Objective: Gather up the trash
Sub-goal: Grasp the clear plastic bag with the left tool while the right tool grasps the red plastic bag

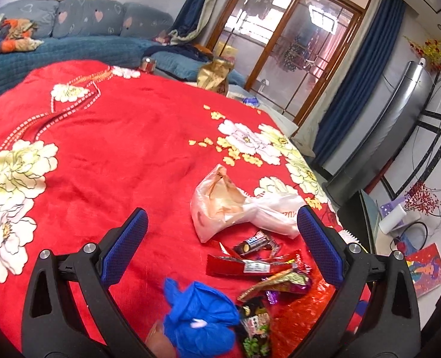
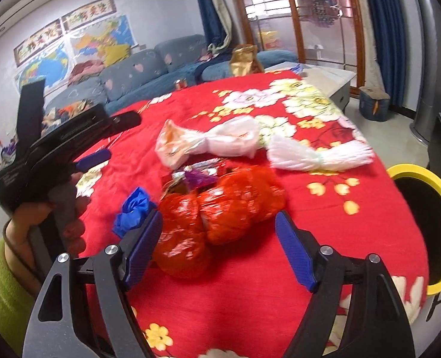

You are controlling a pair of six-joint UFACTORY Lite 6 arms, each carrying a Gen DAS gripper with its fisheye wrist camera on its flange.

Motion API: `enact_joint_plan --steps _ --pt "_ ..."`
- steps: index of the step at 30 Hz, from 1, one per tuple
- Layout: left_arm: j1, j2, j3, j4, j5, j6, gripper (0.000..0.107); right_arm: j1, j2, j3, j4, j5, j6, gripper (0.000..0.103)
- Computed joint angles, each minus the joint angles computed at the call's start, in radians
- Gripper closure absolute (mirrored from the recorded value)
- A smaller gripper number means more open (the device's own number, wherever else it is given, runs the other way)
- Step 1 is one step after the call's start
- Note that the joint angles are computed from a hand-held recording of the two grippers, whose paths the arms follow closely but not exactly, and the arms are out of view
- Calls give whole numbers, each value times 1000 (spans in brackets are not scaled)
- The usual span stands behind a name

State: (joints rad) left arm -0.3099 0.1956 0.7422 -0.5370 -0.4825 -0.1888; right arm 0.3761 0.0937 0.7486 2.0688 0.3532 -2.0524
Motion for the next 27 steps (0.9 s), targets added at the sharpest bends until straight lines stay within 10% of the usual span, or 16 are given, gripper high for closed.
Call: enact_joint_plan --steps 13,20,27 --pt "181 269 242 628 149 -543 16 14 139 63 -112 31 149 38" --pt "216 323 283 906 135 -830 56 -26 164 65 -208 73 222 66" --pt "170 274 243 712 133 -633 83 -52 117 23 -186 82 168 78"
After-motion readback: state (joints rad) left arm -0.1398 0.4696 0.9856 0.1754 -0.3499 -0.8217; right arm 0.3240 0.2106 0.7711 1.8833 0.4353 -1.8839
